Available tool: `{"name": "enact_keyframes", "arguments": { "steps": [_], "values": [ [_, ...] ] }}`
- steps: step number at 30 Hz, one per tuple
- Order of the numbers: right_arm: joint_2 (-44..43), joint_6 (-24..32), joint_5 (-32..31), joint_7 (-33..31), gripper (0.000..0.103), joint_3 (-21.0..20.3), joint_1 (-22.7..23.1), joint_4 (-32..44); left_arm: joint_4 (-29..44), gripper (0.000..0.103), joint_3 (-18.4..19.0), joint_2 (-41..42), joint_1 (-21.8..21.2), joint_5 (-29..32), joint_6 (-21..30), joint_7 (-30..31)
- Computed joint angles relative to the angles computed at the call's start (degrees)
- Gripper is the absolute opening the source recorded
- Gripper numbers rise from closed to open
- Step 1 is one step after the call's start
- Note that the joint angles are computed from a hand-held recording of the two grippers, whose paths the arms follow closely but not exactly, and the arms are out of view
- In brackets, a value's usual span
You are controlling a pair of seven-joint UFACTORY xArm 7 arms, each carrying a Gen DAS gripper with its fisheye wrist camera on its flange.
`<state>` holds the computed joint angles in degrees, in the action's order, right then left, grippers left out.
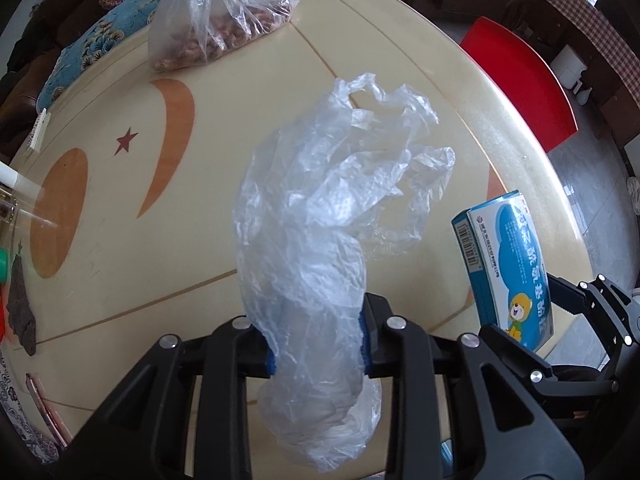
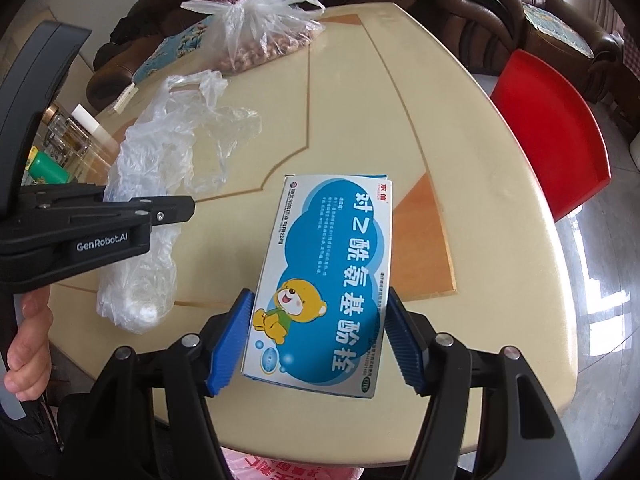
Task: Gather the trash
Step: 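Carry the plastic bag and medicine box in both tools down over the pink bin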
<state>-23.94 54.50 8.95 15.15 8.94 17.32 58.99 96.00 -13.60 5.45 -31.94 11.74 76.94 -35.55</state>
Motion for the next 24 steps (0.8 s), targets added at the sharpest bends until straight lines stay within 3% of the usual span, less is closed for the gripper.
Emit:
{"name": "enact_keyframes", "arguments": {
  "steps": [24],
  "values": [
    [-7.63,3.83,-0.45,0.27,0.063,2.06,1.84,3.24,-10.57,0.029,-4.88,-15.51,2.47,0.72,-0.91,-5.13]
  ]
}}
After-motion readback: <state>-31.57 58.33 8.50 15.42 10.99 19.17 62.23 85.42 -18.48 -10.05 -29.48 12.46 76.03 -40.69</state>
